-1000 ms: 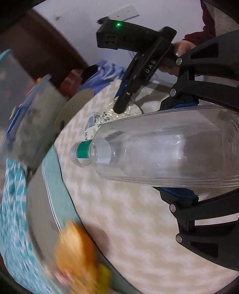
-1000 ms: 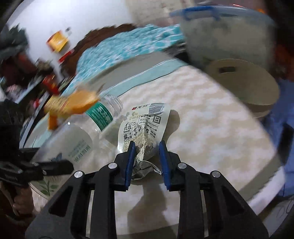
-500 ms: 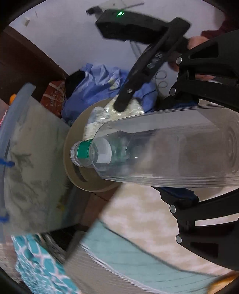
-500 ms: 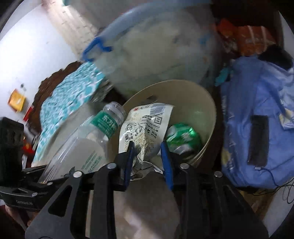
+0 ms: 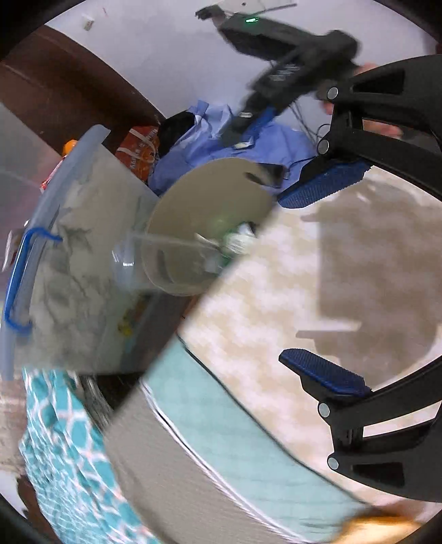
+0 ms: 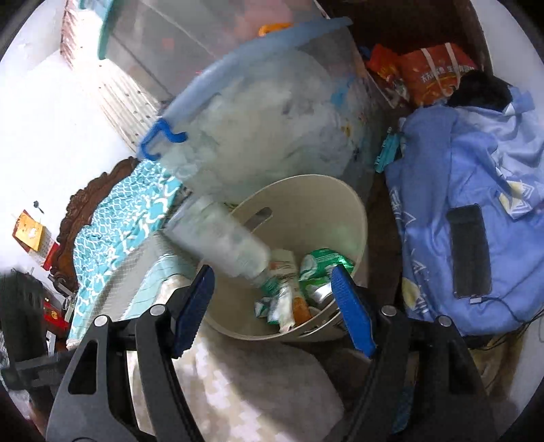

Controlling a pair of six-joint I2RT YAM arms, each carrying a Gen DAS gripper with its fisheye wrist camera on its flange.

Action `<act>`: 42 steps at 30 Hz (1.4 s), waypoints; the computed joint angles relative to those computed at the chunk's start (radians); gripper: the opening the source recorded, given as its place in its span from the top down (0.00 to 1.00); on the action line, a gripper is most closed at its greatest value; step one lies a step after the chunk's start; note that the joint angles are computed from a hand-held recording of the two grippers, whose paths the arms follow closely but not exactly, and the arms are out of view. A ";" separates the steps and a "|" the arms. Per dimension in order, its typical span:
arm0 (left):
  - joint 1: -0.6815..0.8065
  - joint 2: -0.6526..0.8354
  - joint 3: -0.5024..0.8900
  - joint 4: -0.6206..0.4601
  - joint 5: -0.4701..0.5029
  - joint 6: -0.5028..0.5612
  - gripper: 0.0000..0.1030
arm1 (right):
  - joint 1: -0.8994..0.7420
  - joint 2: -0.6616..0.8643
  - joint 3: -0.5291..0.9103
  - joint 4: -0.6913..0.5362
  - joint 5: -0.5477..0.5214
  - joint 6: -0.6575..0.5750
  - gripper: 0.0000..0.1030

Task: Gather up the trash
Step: 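Move both tools back over the bed toward the orange peels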

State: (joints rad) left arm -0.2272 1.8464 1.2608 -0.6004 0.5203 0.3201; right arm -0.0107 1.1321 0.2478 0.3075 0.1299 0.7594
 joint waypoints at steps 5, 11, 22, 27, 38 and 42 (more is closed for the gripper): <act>0.321 -0.110 -0.172 -0.129 0.116 0.265 0.22 | 0.242 0.098 0.110 0.015 0.076 0.013 0.32; 0.758 -0.029 -0.084 -0.321 0.177 0.517 0.23 | 0.473 0.462 0.471 -0.016 -0.056 -0.051 0.36; 1.130 0.252 0.334 -0.493 0.313 0.511 0.24 | 0.663 1.262 1.724 -0.660 -0.196 -0.236 0.49; 1.173 0.353 0.481 -0.542 0.335 0.495 0.24 | 0.709 1.415 2.021 -0.908 -0.296 -0.325 0.48; 1.137 0.483 0.670 -0.585 0.353 0.442 0.24 | 0.748 1.127 1.532 -0.663 -0.406 -0.392 0.47; 1.085 0.478 0.662 -0.567 0.341 0.434 0.24 | 0.706 1.134 1.582 -0.649 -0.359 -0.331 0.43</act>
State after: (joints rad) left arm 0.8574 2.3241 1.9229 -1.1672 0.8613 0.7537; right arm 0.6949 2.2659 1.8295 -0.3419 -0.2290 0.4283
